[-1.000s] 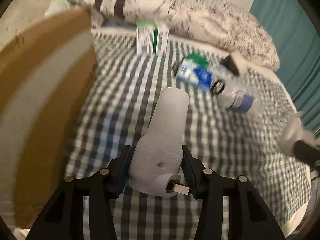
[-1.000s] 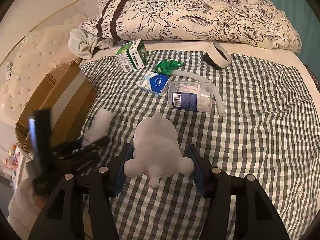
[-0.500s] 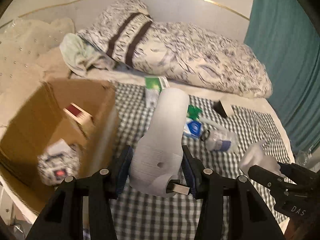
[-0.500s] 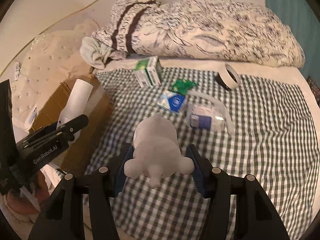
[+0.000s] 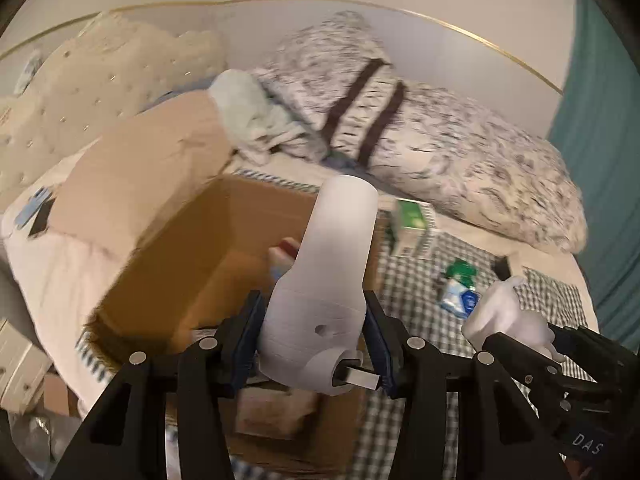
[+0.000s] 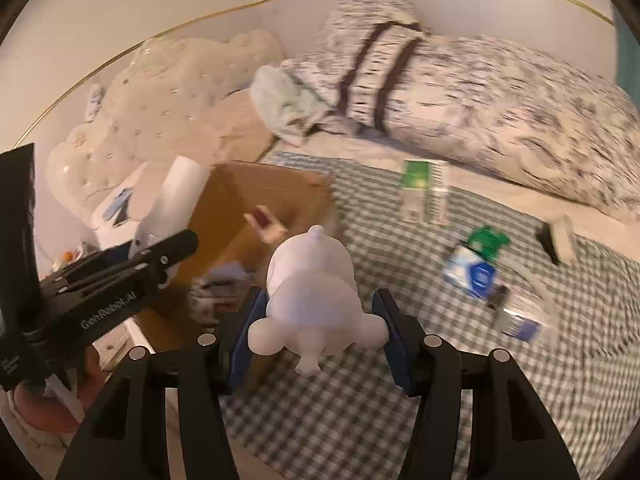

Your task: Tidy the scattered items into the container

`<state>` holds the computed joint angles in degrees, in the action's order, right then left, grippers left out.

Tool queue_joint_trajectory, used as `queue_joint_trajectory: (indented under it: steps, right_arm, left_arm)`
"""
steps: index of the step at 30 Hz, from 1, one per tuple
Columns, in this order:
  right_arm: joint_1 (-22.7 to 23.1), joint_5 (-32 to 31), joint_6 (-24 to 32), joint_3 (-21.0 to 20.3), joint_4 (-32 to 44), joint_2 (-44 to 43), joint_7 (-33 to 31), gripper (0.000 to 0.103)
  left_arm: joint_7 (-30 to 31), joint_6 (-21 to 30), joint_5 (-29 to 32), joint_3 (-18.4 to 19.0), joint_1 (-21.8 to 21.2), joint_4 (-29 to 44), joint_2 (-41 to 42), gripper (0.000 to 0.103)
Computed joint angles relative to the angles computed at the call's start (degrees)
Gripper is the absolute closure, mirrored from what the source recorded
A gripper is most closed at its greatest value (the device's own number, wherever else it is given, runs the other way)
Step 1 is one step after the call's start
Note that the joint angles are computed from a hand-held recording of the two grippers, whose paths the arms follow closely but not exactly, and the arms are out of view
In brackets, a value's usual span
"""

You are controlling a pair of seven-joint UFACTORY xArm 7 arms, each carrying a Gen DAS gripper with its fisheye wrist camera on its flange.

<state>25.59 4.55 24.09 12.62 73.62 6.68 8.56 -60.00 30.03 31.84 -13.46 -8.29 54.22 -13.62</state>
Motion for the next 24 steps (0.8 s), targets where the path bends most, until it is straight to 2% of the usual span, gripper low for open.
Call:
queue_joint_trajectory:
  steps: [4,13,18,20,21,22,24]
  right_arm:
    - [2.0,-0.3,2.0,1.2,7.8,6.2,-0.4,0.048]
    - [6.8,-3.9,6.8,-0.2,22.6,18.2,1.8,0.048]
    - [8.1,-4.6,8.9,-0.9,27.5,22.1,2.4,0.048]
    - [6.7,-2.2,6.7,0.8,27.0,22.4,0.1,0.048]
    - [6.3,-1.4,5.8,1.1,26.6,22.3,-0.7,0.043]
    - [6.7,-1.5,4.6,0.6,25.9,21.9,-0.4,0.033]
    - [8.3,-3.5,2.8,-1.4,25.1,21.3,1.9,0.024]
  left_arm:
    - [2.0,-0.2,-1.8,2.1,1.1,-2.3,-1.3,0.053]
    - [6.0,-3.5,-5.5,4.0,3.4,-4.8,0.9,0.053]
    - [7.8,-4.7,-6.3,4.4,3.3,-4.6,3.2,0.053]
    - [8.7,-5.0,-6.6,4.7,3.0,-4.2,4.1,0.052]
    - [9.1,-5.0,-6.7,4.8,2.8,-4.0,4.4,0.049]
    - [9.0,-4.9,-6.4,4.7,2.8,-3.7,4.7,0.046]
    - [7.4,-4.2,-4.4,4.2,2.8,-3.1,5.0,0.023]
